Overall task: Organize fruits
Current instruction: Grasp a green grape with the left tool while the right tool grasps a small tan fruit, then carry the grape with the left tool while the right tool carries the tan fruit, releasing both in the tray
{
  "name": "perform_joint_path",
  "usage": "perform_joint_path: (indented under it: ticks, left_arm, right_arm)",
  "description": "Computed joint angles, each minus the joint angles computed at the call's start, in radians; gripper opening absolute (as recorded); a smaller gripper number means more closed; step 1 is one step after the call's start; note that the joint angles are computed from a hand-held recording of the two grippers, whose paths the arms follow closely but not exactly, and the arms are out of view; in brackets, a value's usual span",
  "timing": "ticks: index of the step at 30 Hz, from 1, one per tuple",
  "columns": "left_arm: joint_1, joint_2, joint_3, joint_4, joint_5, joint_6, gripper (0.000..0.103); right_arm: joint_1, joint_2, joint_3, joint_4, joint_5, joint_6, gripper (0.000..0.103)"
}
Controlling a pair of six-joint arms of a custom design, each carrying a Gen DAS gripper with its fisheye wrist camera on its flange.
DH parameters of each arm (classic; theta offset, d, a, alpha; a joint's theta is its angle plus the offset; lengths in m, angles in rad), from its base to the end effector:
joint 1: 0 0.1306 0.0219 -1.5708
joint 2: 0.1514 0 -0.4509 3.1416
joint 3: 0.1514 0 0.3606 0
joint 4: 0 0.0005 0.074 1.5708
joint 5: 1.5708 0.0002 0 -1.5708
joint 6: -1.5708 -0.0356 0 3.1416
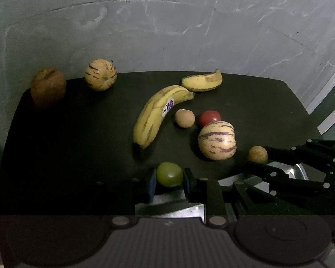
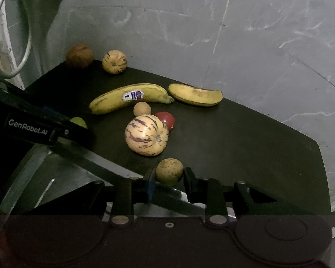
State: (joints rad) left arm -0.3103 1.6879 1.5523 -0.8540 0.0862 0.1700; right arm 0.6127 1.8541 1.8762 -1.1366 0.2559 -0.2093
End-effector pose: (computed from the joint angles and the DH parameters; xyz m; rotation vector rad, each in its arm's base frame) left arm 0.5310 -0.1740 0.4250 0.2142 2.5732 -0.2918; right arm 0.5126 0.3487 0.4501 -0.4487 2.5858 -0.0661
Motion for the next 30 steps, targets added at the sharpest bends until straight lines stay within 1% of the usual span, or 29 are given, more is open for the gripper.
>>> perform_joint_path:
  ticks: [10, 16, 23, 30]
  left_arm:
    - [-0.042, -0.079, -0.061, 0.006, -0.019, 0.06, 0.028]
    - [-0.084, -0.128, -0.1, 0.001, -0.031, 0.094, 0.028]
    - [-0.137, -0.164, -0.142, -0.005, -0.042, 0.128, 0.028]
    - [-0.186, -0.188, -0.173, -0.014, -0.054, 0.151, 0.028]
  right_arm:
    - [0.028, -0.096, -0.095, 0.022, -0.007, -0.032, 0.029]
    - [0.044, -0.162, -0.163, 0.018, -0.011, -0.051, 0.029]
    - [0.063, -0.238, -0.243, 0.007, -0.013, -0.085, 0.029]
    - [0.077, -0.286, -0.297, 0.003, -0.032, -0.105, 0.029]
